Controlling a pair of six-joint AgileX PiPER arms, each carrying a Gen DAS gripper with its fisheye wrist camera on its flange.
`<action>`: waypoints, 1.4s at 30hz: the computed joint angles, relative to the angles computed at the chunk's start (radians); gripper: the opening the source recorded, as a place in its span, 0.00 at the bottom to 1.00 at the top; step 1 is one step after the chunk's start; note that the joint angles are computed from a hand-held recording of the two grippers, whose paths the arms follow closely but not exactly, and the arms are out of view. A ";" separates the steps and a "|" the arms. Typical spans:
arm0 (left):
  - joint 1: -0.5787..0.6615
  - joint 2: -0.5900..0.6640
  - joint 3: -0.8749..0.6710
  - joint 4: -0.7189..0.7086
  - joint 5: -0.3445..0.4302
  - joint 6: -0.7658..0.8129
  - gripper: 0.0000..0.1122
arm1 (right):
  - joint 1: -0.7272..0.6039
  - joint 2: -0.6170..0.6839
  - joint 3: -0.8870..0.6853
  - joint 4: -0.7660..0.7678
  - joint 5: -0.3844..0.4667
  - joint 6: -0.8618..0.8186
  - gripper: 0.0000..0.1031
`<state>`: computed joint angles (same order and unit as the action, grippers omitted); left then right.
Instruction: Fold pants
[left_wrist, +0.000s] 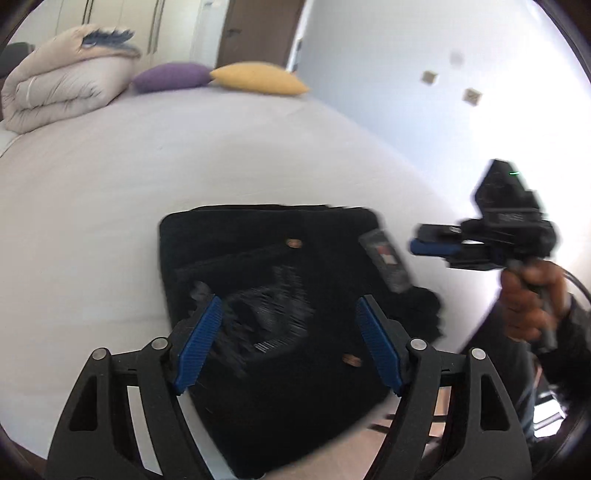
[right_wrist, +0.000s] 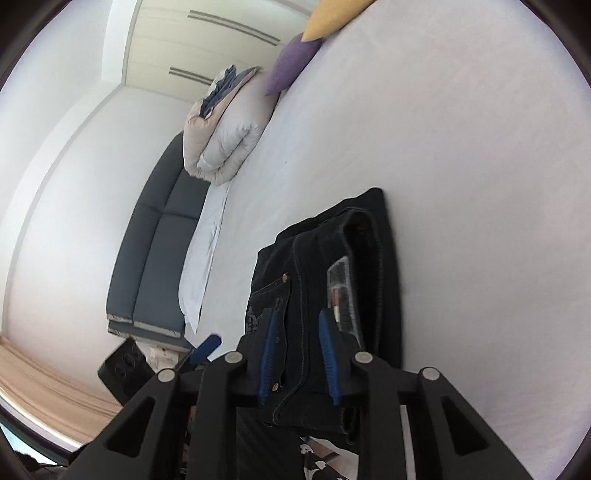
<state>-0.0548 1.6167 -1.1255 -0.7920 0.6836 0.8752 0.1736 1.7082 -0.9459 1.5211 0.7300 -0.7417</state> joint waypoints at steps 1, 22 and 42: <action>-0.015 0.056 -0.059 0.074 -0.002 -0.072 0.52 | 0.015 0.037 -0.043 -0.015 0.003 0.011 0.24; -0.129 0.177 -0.077 0.423 -0.129 -0.378 0.46 | 0.094 -0.069 0.229 0.093 -0.111 -0.204 0.00; 0.141 -0.211 0.385 -0.116 -0.104 0.121 0.56 | 0.031 -0.070 0.113 -0.102 -0.222 0.028 0.60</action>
